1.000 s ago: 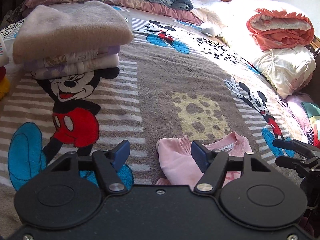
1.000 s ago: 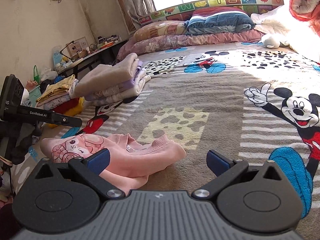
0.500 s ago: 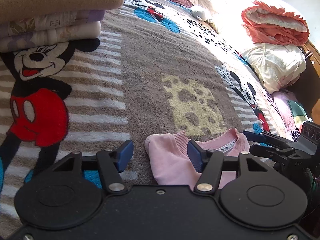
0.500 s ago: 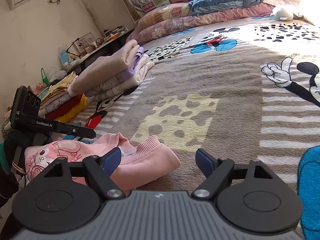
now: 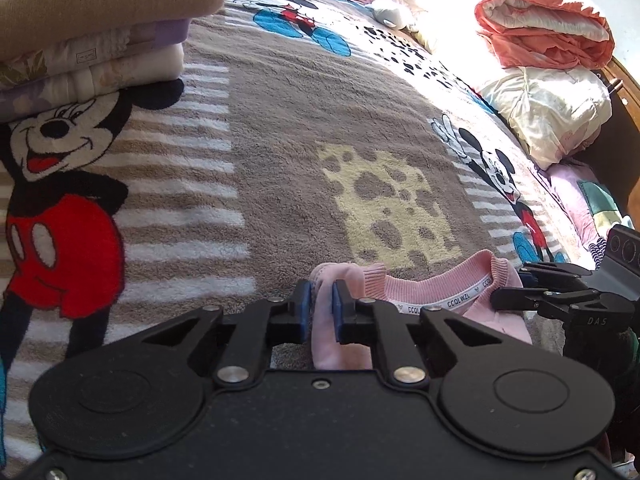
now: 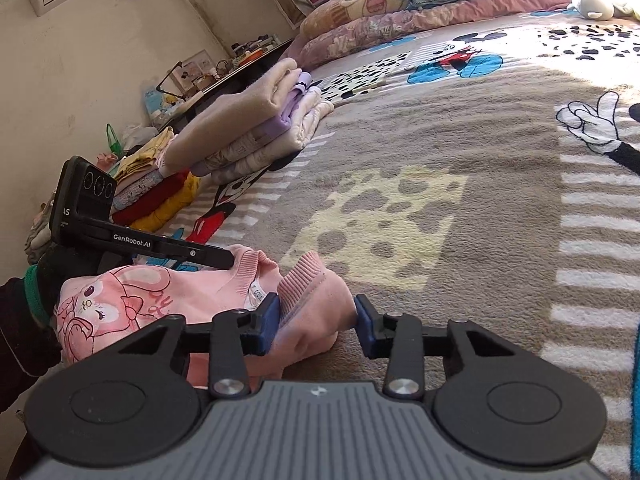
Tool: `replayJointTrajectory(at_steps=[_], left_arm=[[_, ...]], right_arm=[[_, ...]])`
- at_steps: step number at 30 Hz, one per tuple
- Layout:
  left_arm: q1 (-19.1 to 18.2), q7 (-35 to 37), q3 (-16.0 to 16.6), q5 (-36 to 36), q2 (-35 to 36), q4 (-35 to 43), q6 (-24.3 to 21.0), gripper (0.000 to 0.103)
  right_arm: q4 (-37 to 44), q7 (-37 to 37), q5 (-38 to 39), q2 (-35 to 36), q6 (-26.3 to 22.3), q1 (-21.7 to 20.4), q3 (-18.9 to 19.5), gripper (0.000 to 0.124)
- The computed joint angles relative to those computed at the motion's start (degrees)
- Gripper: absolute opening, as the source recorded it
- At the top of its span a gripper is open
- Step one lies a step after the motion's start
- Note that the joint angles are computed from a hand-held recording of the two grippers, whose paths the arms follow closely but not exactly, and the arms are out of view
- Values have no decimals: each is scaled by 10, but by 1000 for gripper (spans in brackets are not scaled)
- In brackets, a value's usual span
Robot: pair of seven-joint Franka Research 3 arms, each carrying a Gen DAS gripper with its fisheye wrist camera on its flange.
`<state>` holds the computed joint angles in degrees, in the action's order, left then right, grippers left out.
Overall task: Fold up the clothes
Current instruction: 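Grasp the hem with the left gripper while the right gripper grasps the hem beside it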
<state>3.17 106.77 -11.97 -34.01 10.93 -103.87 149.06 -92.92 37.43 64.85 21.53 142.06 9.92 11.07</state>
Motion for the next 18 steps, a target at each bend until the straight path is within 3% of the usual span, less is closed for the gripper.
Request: replayJointTrajectory(at_steps=[6,18], left_arm=[[-15,49,0,-13,-56,-45,49,7],[-77,34,37,22,-143,-73,129,6]], right_arm=[[-25,-22,19,-37,4,0,-1,28],[-43,-30,19,-119,25,28,-27,24]])
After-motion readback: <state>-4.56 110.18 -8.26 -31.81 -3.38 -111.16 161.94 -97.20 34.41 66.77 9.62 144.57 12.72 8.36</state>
